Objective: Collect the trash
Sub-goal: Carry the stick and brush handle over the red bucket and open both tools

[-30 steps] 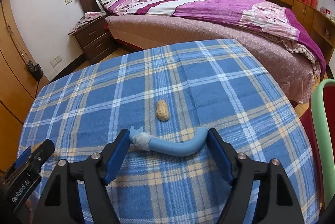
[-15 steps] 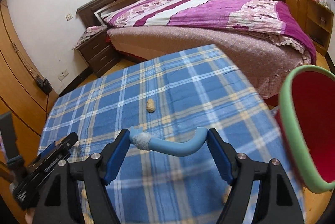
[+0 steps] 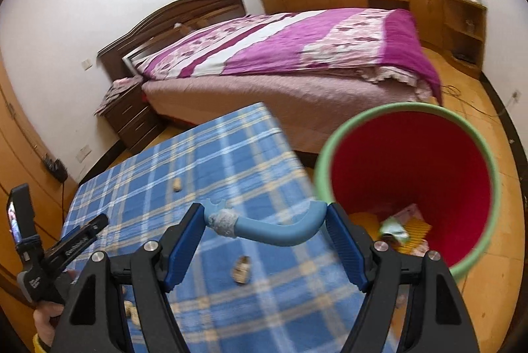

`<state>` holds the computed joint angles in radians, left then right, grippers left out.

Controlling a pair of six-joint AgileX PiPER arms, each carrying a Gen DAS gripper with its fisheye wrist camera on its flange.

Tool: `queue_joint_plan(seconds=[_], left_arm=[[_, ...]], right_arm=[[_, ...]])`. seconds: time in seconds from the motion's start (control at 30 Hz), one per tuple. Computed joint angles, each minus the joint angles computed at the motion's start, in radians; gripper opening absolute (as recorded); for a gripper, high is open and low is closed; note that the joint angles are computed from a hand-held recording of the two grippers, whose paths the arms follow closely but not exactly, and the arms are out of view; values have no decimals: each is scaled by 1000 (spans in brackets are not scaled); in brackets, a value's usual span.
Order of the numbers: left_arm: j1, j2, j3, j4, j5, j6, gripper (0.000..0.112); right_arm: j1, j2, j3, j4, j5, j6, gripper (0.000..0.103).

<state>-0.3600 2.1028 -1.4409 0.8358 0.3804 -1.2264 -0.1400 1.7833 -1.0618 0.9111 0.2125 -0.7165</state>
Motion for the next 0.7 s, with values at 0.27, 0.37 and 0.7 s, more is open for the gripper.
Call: queue_joint_plan(seconds=[0.27, 0.37, 0.7], left_arm=[[-95, -63, 16, -83, 0, 77, 77], [-133, -76, 16, -116, -5, 102, 77], [-254, -36, -92, -223, 43, 219, 77]], right_arm=[[-166, -38, 79, 250, 34, -269, 77], [-211, -37, 93, 307, 32, -337, 77], [-353, 45, 51, 378, 76, -444, 77]])
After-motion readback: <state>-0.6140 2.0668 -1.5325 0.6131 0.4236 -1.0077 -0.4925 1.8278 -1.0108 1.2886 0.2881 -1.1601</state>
